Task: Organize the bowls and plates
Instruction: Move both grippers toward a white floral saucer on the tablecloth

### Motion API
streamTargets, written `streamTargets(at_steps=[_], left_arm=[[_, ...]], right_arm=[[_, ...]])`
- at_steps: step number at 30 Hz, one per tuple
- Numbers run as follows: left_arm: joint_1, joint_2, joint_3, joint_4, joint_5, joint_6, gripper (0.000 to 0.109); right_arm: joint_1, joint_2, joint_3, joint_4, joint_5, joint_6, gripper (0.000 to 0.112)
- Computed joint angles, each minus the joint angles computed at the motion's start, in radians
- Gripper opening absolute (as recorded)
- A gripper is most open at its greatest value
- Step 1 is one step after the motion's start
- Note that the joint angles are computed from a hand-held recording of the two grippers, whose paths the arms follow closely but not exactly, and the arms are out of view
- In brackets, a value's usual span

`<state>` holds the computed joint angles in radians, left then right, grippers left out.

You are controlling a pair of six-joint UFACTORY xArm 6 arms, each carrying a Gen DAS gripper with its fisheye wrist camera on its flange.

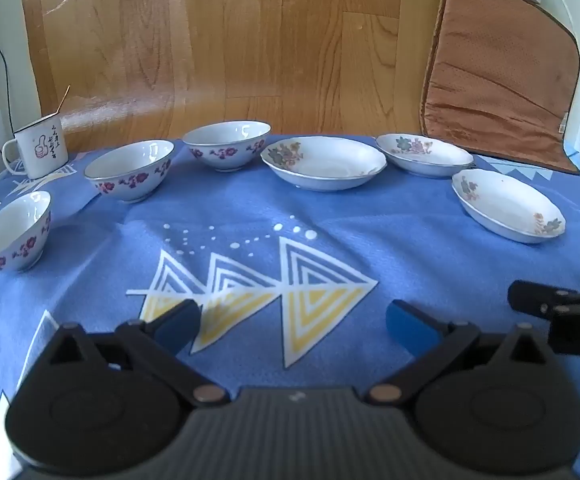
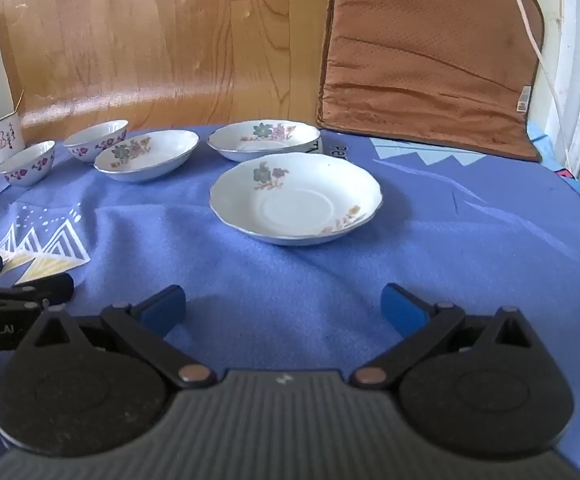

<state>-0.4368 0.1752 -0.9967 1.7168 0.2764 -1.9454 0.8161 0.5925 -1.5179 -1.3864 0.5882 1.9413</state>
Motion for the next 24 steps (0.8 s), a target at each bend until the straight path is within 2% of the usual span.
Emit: streamTargets(at_steps=[3,5,8,9,11,14,18,22,24], left_arm=[[0.001,-0.003,0.004,-0.010,-0.002,0.012,0.103],[0.007,-0.009,0.008,-0.007,-0.010,0.015,0.103],[0.005,-0.017,0.016,0.021,-0.017,-0.003,0.103],[0.006,-0.021,0.020,0.030,-0.019,-0.008,0.103],[0.007,-0.030,0.030,0.050,-0.022,-0.024,0.103],[0.000,-0.006,0.006,0.016,-0.012,0.001,0.103],[-0.010,0.000,-0.001,-0.029,0.002,0.041,0.103],[-0.006,0.001,-0.004,-0.034,-0.008,0.053,0.103],[-0.001,0.004,-0.007,-0.019,-0.019,0.047,0.103]], right_arm=[[-0.007,-0.006,0.008,-0.022,-0.006,0.033,0.103],[0.015,-0.010,0.011,-0.050,0.026,0.052,0.103],[0.028,-0.001,-0.004,-0.036,0.052,0.030,0.103],[0.013,-0.023,0.025,-0.060,0.030,0.045,0.103],[0.019,-0.030,0.034,-0.085,0.044,0.068,0.103],[0.028,-0.035,0.042,-0.101,0.075,0.101,0.103],[0.020,-0.031,0.036,-0.071,0.059,0.068,0.103],[0.008,-0.046,0.063,-0.118,0.035,0.174,0.103],[0.011,-0.055,0.080,-0.141,0.055,0.250,0.103]])
